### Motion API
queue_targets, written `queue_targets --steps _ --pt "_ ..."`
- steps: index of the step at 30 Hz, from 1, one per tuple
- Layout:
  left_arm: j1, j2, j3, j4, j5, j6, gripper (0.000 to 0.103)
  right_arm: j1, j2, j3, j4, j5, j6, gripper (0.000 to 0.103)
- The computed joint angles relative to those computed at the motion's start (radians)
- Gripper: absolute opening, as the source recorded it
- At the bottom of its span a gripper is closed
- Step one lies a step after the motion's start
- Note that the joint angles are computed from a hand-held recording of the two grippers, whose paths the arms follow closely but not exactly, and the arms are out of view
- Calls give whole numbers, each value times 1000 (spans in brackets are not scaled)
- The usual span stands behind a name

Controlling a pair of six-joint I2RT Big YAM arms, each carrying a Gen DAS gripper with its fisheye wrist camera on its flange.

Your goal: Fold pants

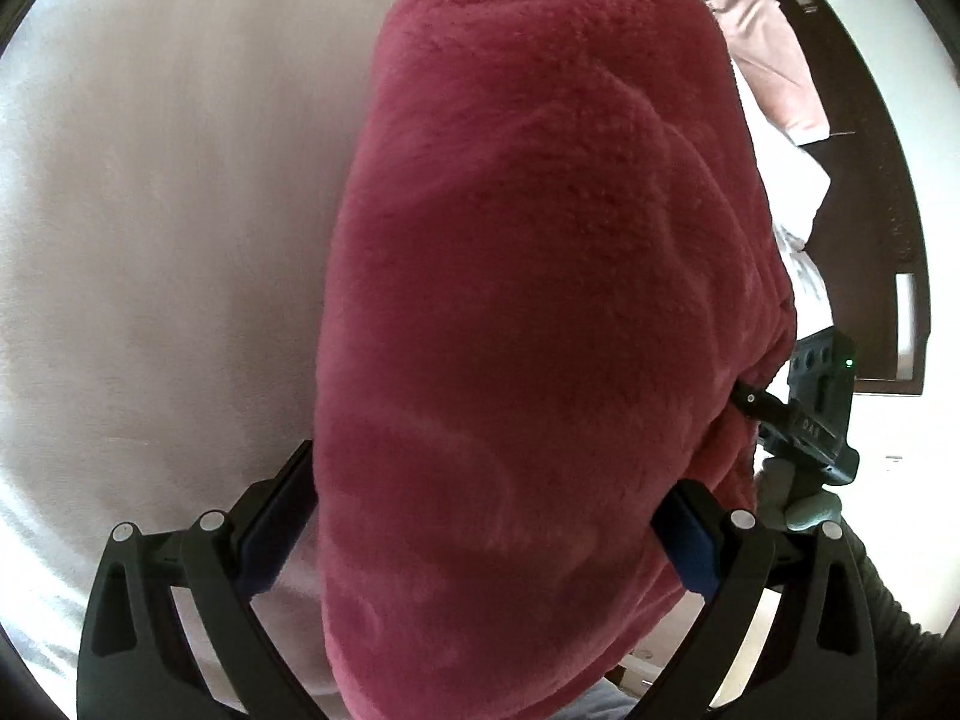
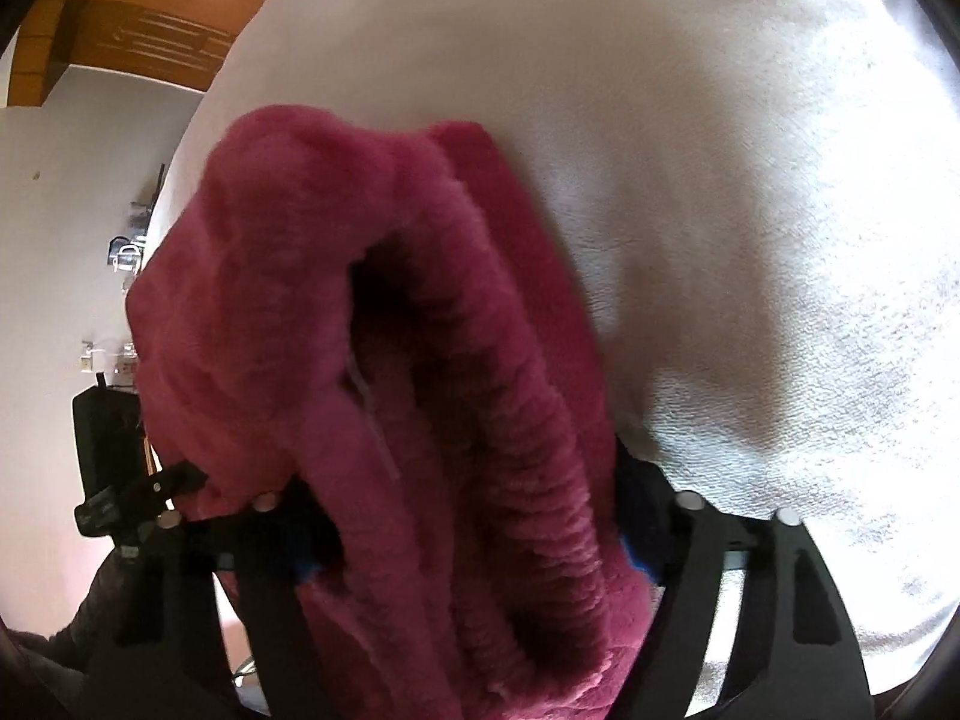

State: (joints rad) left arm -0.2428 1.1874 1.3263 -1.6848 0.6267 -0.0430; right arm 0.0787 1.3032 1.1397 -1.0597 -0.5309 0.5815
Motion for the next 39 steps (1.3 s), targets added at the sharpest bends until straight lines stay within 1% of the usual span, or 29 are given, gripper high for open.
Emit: queue_targets --steps 2,5,7,8,10,11,13,15,18,22,23,26,27,30,32,39 --pt "-1 8 1 4 4 7 98 -2 3 7 -9 1 -10 66" --pt "-2 16 -8 13 19 5 98 -13 8 20 -27 -3 -36 61" --pt "-1 19 -16 19 38 6 98 -13 4 23 -33 -7 -37 58" --pt "7 23 -14 14 43 18 98 -18 5 28 -41 -10 -45 56" --pt "6 19 -18 21 49 14 91 -18 -1 33 -55 -12 -48 53" --pt "2 16 -18 26 44 2 86 -15 -2 38 -60 -13 -49 52" --pt "-2 13 -10 27 25 -21 78 -23 1 51 -85 -19 -80 51" --pt "-10 2 0 26 2 -52 68 -36 8 67 -119 -25 -124 50" --pt "-21 -20 15 23 -33 -101 61 -45 29 111 -176 -37 -178 48" --pt "-26 -44 33 15 -72 -170 58 -66 68 175 -247 -65 -246 47" --pt "-46 -52 38 22 -84 -209 58 -74 76 192 -266 -72 -267 47" --pt "-72 -65 60 20 -108 -281 58 -101 101 245 -308 -83 -326 47" --pt "-84 -67 70 22 -113 -304 58 -123 99 240 -310 -92 -351 47" --pt "-132 -63 122 38 -141 -366 58 -168 115 286 -329 -108 -393 47" --pt "-135 -55 154 43 -158 -360 58 -191 128 318 -336 -117 -412 47" --pt "-210 18 316 81 -263 -394 58 -257 173 430 -327 -142 -439 47"
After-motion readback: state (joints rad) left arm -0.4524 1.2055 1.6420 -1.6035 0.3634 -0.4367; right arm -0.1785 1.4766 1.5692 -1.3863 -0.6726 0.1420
